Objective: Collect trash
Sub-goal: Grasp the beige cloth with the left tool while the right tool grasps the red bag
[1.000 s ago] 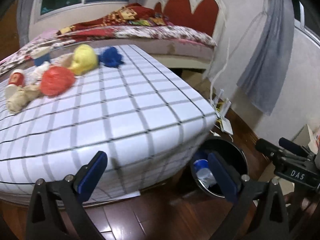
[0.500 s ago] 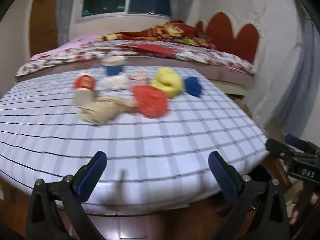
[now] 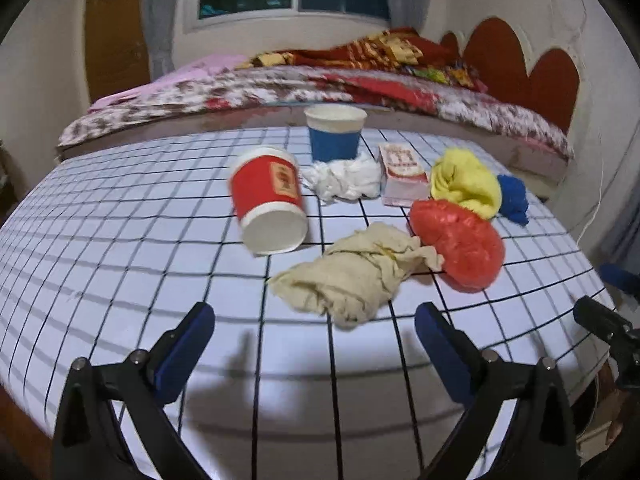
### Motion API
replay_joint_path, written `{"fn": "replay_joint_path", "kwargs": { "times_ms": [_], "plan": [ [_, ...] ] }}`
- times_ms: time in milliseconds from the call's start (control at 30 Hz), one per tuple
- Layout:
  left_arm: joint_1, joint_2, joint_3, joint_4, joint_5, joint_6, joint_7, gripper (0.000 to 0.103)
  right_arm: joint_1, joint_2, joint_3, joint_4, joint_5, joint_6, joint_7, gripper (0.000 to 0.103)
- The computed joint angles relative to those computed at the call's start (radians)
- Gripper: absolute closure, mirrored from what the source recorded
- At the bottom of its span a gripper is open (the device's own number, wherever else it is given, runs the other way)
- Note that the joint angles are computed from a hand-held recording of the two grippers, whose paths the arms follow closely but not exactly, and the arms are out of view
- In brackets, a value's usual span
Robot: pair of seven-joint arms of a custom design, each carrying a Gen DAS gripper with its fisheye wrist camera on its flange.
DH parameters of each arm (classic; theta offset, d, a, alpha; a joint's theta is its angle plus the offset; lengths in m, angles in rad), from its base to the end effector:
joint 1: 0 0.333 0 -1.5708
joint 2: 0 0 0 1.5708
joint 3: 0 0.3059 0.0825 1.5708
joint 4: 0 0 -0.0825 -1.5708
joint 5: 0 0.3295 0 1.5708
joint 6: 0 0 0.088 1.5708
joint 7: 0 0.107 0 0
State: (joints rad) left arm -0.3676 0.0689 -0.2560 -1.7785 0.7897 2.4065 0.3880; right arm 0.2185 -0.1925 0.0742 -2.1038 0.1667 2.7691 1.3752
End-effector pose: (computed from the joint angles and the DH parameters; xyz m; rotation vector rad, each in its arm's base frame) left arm 0.4715 -0.3278 0.5809 -1.8207 1.6200 -0.7831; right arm 0.4789 0.1403 0.6126 -1.9456 1.3382 -0.6220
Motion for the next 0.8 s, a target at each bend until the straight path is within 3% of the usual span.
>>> {"fn": "replay_joint_path", "kwargs": {
  "times_ms": [133, 300, 333, 367, 467, 533, 733, 800],
  "plan": [
    [0.003, 0.081, 0.006, 0.094, -0.081, -0.021, 0.140, 0.013, 0.005, 0.065, -0.003, 0.059, -0.005, -0.022, -0.012, 0.001],
    [0.000, 0.141, 0.022, 0.156, -0.159, -0.004, 0.228, 0.022, 0.016, 0.126, -0.014, 0.124, 0.021, -0.060, -0.052, 0.002],
    [0.003, 0.149, 0.022, 0.162, -0.186, 0.002, 0.252, 0.028, 0.019, 0.138, -0.016, 0.140, 0.034, -0.071, -0.067, 0.002],
    [0.007, 0.155, 0.021, 0.166, -0.216, 0.012, 0.277, 0.042, 0.022, 0.149, -0.017, 0.155, 0.050, -0.079, -0.084, 0.004],
    [0.011, 0.143, 0.026, 0.142, -0.262, 0.060, 0.301, 0.059, 0.029, 0.200, -0.016, 0.221, 0.087, -0.118, -0.137, 0.010],
    [0.012, 0.122, 0.029, 0.110, -0.273, 0.096, 0.287, 0.064, 0.033, 0.234, -0.014, 0.269, 0.104, -0.148, -0.157, 0.013],
    [0.008, 0.062, 0.036, 0.028, -0.228, 0.125, 0.179, 0.064, 0.047, 0.334, -0.004, 0.407, 0.140, -0.207, -0.161, 0.017],
    [0.013, 0.045, 0.035, 0.006, -0.217, 0.129, 0.150, 0.064, 0.056, 0.375, -0.001, 0.462, 0.134, -0.242, -0.144, 0.028]
  ]
}}
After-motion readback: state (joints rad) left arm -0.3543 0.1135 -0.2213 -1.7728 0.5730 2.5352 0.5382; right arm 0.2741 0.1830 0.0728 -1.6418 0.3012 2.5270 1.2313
